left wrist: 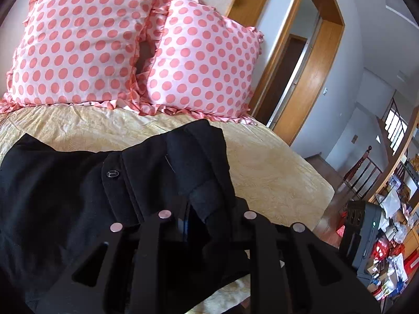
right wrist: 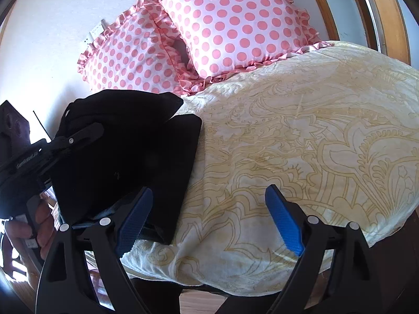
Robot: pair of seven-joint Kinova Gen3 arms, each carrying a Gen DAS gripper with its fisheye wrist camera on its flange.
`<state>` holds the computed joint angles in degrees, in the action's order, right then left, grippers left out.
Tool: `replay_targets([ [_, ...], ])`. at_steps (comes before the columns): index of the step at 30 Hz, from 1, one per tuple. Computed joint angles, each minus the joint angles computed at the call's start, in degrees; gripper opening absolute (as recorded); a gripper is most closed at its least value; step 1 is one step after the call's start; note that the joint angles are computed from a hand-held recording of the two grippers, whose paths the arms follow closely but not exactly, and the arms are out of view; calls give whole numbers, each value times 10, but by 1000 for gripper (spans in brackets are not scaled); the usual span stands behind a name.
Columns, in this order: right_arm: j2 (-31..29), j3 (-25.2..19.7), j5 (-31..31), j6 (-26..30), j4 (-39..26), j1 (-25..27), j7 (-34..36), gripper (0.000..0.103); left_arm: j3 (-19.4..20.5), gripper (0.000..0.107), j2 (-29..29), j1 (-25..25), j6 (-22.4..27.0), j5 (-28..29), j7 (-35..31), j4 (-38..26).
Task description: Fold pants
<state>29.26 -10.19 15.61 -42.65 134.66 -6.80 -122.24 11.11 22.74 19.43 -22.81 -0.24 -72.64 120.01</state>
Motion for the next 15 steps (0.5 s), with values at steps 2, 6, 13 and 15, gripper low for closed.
replay_targets([
  [2, 1, 2, -6, 3, -4, -2, -1, 89, -33, 19, 12, 47, 21, 33, -40, -14],
  [6, -11, 16, -48, 7, 4, -27, 23, 89, -37, 27, 44, 58, 42, 43, -62, -34],
  [13, -57, 53, -169, -14, 33, -76, 99, 89, 43, 101, 24, -21, -82, -66, -22, 45],
  [15, -73, 54, -176, -39, 40, -79, 115, 89, 11, 101, -5, 8, -71, -48, -47, 63],
])
